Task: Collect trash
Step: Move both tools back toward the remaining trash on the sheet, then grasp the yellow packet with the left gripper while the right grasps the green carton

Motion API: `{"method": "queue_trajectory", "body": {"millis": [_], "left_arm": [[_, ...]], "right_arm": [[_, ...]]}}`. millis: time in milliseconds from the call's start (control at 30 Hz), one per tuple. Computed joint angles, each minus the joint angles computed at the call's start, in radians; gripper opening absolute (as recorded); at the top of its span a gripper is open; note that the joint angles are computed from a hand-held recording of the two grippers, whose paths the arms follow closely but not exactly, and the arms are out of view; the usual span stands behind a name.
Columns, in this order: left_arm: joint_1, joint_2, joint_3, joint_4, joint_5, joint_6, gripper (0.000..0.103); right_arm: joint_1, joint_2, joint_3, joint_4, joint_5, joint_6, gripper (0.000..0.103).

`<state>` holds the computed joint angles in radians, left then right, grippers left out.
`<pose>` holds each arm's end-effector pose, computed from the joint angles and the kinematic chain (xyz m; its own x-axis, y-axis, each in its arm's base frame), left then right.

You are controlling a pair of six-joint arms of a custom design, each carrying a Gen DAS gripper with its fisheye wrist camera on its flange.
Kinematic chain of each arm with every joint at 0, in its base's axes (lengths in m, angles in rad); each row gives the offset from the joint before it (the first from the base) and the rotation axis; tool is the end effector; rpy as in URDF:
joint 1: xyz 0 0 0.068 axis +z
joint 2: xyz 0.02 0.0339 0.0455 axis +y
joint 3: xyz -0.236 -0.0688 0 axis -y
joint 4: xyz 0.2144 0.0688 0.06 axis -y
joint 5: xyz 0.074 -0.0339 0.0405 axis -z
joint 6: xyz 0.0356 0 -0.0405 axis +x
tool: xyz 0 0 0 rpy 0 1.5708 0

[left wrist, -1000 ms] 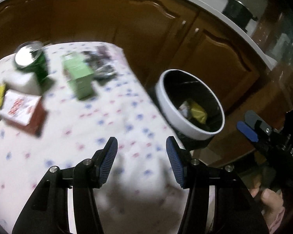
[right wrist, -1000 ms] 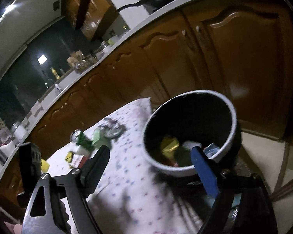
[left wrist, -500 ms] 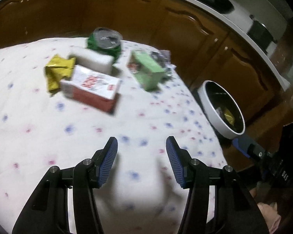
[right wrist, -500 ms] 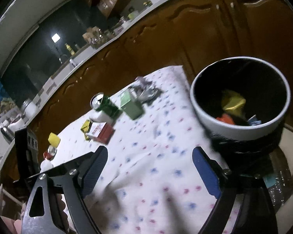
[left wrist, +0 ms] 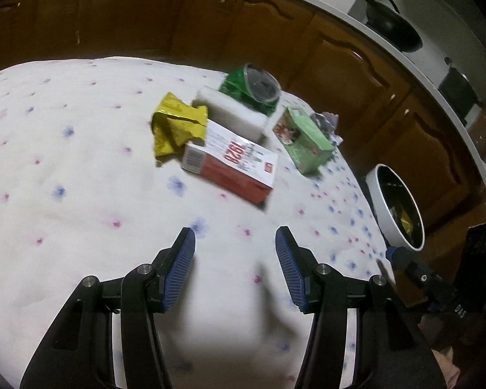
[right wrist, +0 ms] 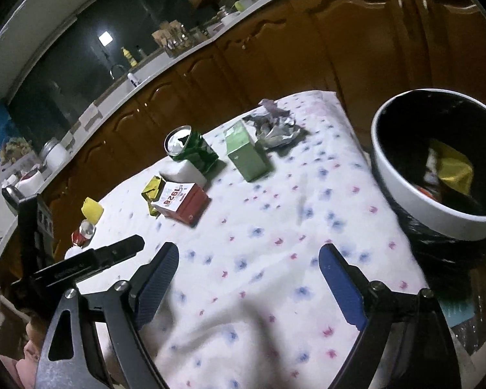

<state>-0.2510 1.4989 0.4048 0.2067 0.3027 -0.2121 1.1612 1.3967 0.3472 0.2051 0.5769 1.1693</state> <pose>0.2133 -0.0656 0.1022 -0.8226 0.0035 -0.5686 0.2519 0.8987 -0.3589 0.1002 0.1820 0.1123 -0.6912 0.3451 -0.6349 0.0300 0.8915 0.4520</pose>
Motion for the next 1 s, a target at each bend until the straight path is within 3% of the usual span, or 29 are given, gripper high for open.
{"method": "queue_trajectory", "body": {"millis": [367, 633, 933, 1000], "left_arm": [[0.1, 0.107, 0.098, -0.018, 0.026, 0.028, 0.052], [0.142, 0.227, 0.278, -0.068, 0.054, 0.035, 0.055], [0.154, 0.437, 0.523, -0.136, 0.053, 0.042, 0.056], [0.155, 0.462, 0.534, -0.126, 0.055, 0.049, 0.054]], "right_arm": [[-0.126, 0.132, 0.072, 0.115, -0.1, -0.156, 0.089], [-0.261, 0.221, 0.19, 0.12, -0.165, -0.307, 0.085], [-0.393, 0.423, 0.417, 0.053, -0.244, -0.449, 0.067], [-0.405, 0.454, 0.445, 0.044, -0.259, -0.458, 0.054]]}}
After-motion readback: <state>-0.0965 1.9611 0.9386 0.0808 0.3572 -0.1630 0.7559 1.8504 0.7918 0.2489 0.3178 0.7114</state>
